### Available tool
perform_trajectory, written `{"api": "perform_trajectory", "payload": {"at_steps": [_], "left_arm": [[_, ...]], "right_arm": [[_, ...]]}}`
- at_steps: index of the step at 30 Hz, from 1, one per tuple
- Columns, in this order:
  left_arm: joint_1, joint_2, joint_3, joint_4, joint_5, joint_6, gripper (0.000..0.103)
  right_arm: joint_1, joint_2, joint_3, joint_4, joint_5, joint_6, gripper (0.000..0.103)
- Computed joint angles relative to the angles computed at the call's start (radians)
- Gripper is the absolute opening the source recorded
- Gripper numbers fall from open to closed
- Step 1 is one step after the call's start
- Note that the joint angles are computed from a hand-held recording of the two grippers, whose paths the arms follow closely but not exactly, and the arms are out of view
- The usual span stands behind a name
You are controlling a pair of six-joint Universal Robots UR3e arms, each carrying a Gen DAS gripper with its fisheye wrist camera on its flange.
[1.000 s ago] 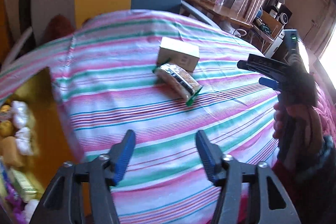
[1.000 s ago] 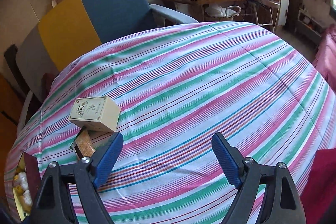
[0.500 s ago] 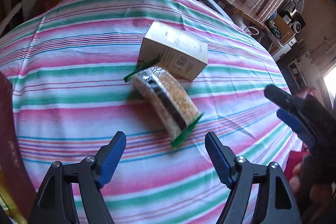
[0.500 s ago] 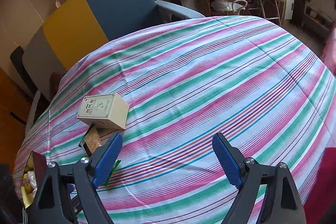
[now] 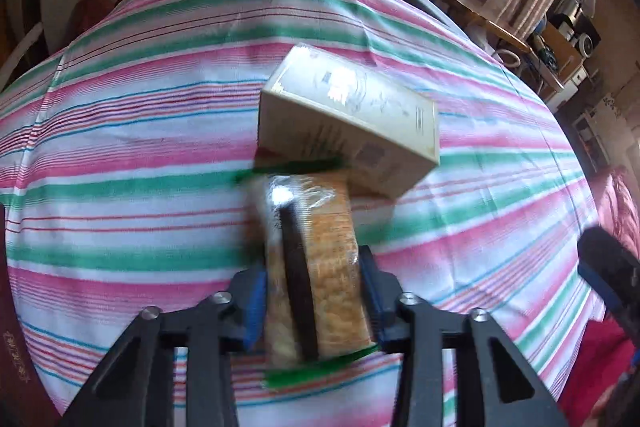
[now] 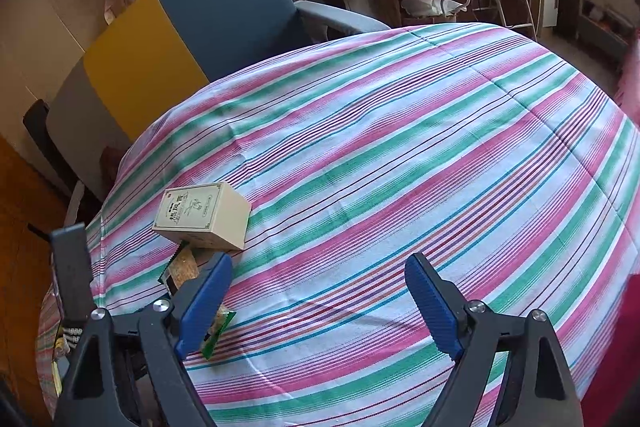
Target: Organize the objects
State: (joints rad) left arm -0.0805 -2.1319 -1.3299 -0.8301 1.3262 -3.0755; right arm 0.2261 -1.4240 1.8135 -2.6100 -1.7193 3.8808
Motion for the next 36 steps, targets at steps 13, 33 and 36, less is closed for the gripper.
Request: {"api": "perform_trajectory", "payload": {"at_steps": [13, 33, 36], "left_arm": [[0.119, 0.595, -0.82, 0.273, -0.055, 0.274, 0.04], [0.241, 0.724, -1.126, 0.558, -0.196, 0.414, 0.043], [0.262, 0.752, -1.15, 0.548, -0.218, 0.428, 0.043]], "right_arm": [[0.022, 0.103, -0.128, 0.172, 0.055, -0.097, 0.088], [0.072, 0.218, -0.266, 0.383, -0.035, -0.156, 0.085], [0.093, 0.216, -0.266, 0.34, -0.035, -0.187, 0.085]]}}
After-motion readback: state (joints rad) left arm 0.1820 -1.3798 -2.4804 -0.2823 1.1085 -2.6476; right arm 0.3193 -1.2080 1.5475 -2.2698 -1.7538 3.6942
